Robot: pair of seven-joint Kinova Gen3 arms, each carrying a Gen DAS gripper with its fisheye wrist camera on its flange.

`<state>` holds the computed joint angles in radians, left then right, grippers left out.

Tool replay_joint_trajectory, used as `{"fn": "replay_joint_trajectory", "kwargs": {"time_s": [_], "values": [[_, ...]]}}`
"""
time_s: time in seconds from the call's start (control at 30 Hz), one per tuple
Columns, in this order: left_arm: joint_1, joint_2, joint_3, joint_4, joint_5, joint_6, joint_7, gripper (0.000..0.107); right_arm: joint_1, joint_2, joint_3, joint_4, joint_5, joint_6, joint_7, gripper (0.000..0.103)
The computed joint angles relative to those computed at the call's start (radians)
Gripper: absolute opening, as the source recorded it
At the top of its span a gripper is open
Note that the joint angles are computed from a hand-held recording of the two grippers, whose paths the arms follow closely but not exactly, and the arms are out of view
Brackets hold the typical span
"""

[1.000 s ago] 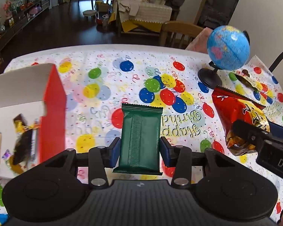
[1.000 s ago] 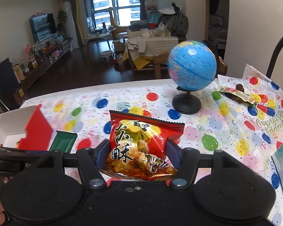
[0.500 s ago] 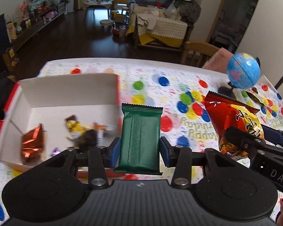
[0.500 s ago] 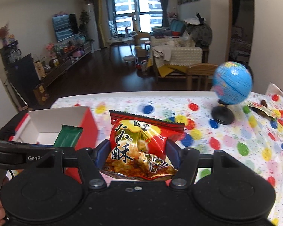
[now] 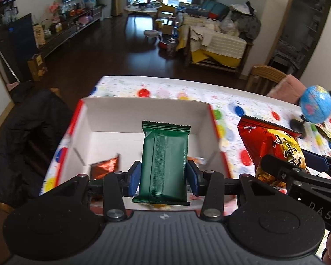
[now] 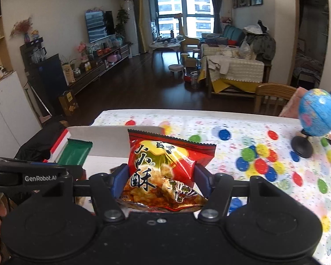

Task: Organize snacks
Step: 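Carry both snacks into the white box and open both grippers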

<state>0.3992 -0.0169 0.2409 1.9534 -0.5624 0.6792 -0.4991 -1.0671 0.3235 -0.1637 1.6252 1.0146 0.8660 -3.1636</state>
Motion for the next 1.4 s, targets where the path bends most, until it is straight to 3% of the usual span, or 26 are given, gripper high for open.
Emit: {"fn": "replay_joint_trajectory", "kwargs": {"time_s": [0.4, 0.77, 1.1, 1.4], "values": [[-0.103, 0.055, -0.089, 0.014, 0.073, -0.042, -0.154, 0.043, -0.012, 0.183, 0.065, -0.219, -0.123, -0.051, 0.225, 0.063], [-0.099, 0.166, -0.154, 0.000, 0.094, -0.091, -0.244, 0.043, -0.002, 0.300, 0.128, -0.351, -0.307, -0.084, 0.440, 0.063], [-0.062, 0.235, -0.190, -0.018, 0.108, -0.118, -0.295, 0.043, -0.002, 0.336, 0.169, -0.379, -0.413, -0.098, 0.542, 0.063], [-0.041, 0.257, -0.206, -0.040, 0.131, -0.102, -0.326, 0.043, -0.010, 0.343, 0.192, -0.379, -0.437, -0.102, 0.547, 0.065]]}}
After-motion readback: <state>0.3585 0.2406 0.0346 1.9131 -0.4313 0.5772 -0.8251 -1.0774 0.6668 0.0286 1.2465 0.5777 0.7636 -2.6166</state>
